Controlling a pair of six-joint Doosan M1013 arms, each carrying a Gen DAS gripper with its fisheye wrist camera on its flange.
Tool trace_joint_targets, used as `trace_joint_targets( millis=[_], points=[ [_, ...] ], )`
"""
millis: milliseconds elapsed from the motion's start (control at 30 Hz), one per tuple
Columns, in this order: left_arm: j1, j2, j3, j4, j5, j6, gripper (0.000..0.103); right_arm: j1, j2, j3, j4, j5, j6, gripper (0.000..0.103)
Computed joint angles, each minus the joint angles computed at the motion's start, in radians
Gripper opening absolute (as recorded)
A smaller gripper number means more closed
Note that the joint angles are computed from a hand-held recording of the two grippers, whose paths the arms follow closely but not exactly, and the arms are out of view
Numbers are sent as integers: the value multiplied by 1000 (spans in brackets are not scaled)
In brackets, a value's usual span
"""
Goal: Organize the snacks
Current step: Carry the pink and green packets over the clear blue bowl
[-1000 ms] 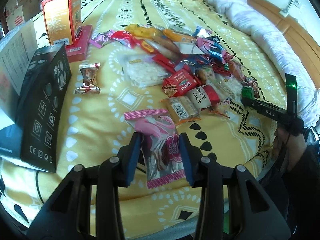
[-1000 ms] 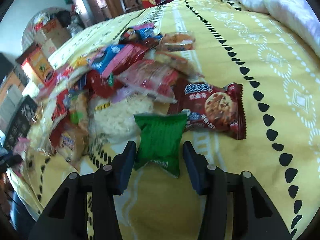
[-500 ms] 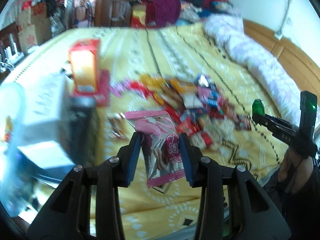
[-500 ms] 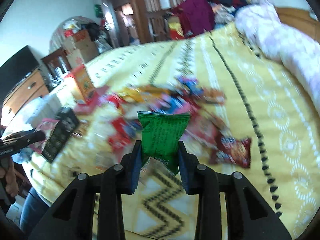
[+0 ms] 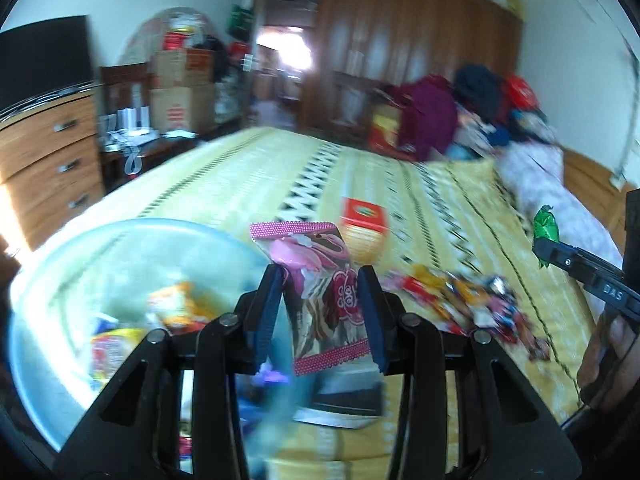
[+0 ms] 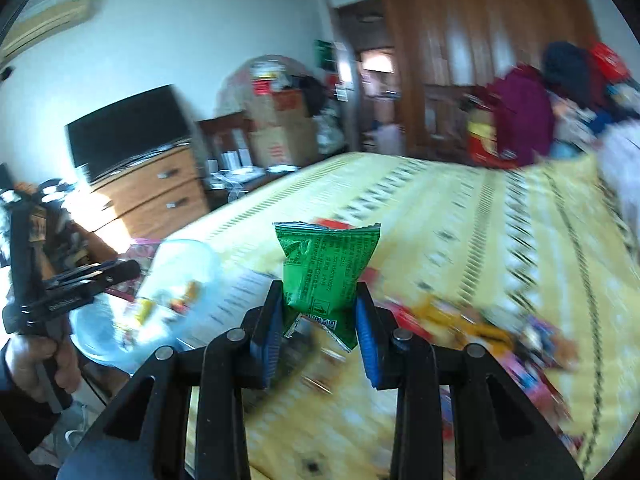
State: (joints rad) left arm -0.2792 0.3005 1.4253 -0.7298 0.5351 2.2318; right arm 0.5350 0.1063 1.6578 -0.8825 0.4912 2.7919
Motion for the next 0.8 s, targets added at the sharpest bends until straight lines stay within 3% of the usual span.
trace_joint_targets(
  millis=[200,400,567,800],
  points=[
    [48,6,-2,40,-47,-82,40,18,139,-201,333,-85,-400,37],
    [70,16,-5,99,-58,-159,40,45,281,-404,667,-40,-778,37],
    [88,21,-6,106,-55,-172,40,63,362,-521,776,26,-905,37],
    [106,29,-12,96,-31,-164,40,64,394,-547,830,54,-943,37]
  ],
)
